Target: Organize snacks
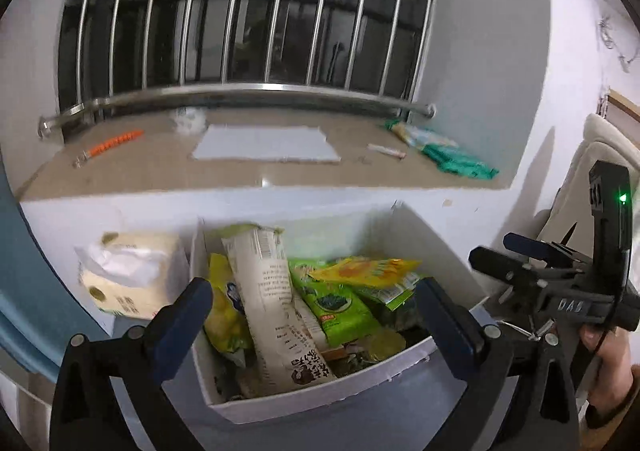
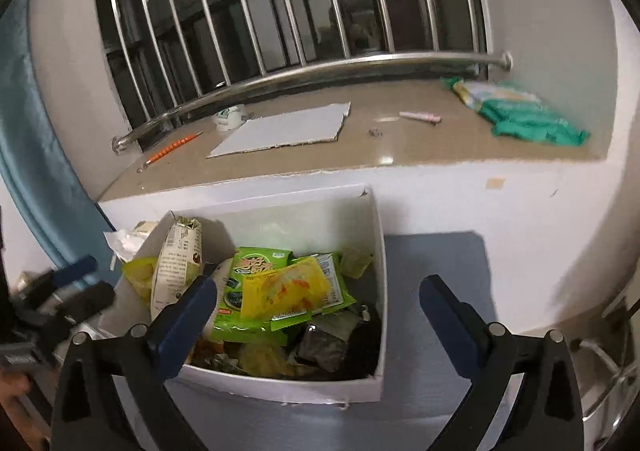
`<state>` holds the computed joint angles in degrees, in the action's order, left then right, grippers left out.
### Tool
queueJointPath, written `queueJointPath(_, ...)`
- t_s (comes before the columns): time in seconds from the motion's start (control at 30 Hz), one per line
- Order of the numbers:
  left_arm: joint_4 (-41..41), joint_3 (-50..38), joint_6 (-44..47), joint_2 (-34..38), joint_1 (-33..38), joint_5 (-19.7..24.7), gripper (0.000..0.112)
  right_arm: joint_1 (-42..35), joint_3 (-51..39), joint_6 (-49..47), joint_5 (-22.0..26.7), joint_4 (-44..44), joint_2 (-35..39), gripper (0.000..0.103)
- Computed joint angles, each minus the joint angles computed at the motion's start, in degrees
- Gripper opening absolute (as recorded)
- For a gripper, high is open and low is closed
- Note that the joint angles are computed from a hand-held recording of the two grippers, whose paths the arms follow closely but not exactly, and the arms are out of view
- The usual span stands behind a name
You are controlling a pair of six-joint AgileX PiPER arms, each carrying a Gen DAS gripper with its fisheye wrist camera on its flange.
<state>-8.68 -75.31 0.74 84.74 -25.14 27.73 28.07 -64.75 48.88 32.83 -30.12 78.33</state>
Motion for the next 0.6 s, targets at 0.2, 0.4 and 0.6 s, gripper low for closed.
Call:
queueJointPath(0.2, 8.97, 4.59, -7.34, -8.34, -2.69, 0.01, 0.103, 10.89, 0.32, 12.19, 8.15, -16.46, -3.88, 0.103)
queueJointPath(0.4, 17.39, 8.3, -15.05, -15.73, -6.69, 4.26, 0.103, 19.13, 2.34, 19.1, 14.81, -19.99, -9.35, 0.103)
queueJointPath(0.6, 31.73, 15.09, -30.24, -26.5, -16.81, 8.87, 0.103, 30.28, 6.91, 23.03, 18.88, -21.41, -17.95, 0.103)
